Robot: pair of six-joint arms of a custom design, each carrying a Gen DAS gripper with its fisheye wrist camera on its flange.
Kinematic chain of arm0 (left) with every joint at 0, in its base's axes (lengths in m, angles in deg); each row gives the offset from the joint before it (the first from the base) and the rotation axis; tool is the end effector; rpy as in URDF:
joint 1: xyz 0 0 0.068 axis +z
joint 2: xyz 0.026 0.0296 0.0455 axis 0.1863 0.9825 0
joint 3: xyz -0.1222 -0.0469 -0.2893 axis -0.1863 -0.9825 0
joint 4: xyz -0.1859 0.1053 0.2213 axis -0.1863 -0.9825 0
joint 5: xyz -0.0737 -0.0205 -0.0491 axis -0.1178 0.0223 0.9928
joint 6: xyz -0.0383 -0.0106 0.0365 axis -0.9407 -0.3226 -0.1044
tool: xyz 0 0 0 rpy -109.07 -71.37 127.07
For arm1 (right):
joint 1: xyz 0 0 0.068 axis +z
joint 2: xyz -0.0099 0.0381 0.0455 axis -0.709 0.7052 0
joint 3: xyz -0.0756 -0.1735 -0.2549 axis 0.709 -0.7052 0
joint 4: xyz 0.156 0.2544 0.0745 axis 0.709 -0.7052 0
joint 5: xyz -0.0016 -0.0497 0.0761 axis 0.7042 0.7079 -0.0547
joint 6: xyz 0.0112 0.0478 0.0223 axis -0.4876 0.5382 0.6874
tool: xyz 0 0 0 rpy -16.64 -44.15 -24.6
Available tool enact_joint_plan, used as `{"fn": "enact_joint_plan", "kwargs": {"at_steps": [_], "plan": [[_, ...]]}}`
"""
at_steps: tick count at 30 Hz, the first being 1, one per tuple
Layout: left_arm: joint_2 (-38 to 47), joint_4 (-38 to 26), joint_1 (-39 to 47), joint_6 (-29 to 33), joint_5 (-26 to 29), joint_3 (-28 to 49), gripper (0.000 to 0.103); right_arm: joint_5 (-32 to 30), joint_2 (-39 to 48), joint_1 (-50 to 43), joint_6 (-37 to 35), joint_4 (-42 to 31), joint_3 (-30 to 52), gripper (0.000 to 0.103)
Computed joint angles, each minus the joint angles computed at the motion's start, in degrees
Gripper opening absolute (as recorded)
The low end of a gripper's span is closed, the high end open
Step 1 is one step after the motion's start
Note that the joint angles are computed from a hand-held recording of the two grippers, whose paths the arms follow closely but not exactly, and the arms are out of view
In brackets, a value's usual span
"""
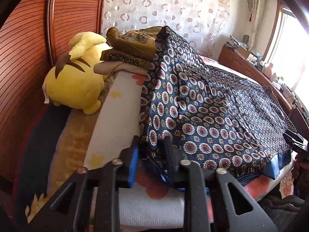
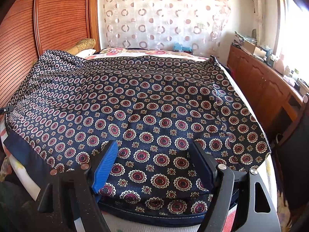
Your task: Fold small clothes
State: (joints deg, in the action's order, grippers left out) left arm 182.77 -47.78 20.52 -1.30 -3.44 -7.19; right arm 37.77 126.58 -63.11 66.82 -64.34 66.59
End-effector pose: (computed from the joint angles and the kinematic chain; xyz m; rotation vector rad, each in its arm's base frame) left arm 0.3703 0.0480 0.0619 0.2601 2.3580 -0.3704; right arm 0.2079 -0.0618 0.1264 0.0499 2.2176 -0.1105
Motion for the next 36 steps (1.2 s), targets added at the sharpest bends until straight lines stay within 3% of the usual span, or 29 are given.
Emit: {"fn": "enact_joint_plan", "kwargs": {"at_steps": [3, 7, 12, 20, 30, 31, 33, 36], "plan": [[-0.7, -1.0, -0.7, 0.3, 1.1, -0.1, 0.007, -0.1, 0.0, -0.1, -0.1, 0.0, 0.0, 0.078], [-4.9, 2.9, -1.0, -3.2, 7.7, -3.1, 0.006, -0.4, 0.0, -0.4, -0.2, 0.0, 0.0, 0.078], [-12.5, 5.0, -6.3, -6.3, 9.8, -4.8, 0.005, -1.5, -0.5, -1.0, -0.7, -1.4, 0.4, 0.078], [-15.4, 4.0, -17.8, -8.0, 8.4, 0.2, 0.005, -8.6, -6.1, -8.8, -1.7, -8.2, 2.3, 0.078], [-9.7, -5.8, -28.9, -3.0, 3.7, 11.1, 0.006, -12.4, -11.4, -12.6, -2.7, -12.8, 3.2, 0.078], [-9.7, -6.2, -29.2, -2.4, 2.7, 10.8, 0.008, -12.7, -11.2, -12.5, -2.6, -12.9, 3.4, 0.078], [-10.5, -5.4, -28.9, -1.7, 3.3, 9.1, 0.025, -12.4, -11.0, -11.4, -2.2, -12.6, 3.2, 0.078], [-11.9, -4.7, -28.0, -1.4, 4.0, 7.1, 0.04, -11.8, -10.0, -9.9, -2.0, -11.7, 3.6, 0.078]]}}
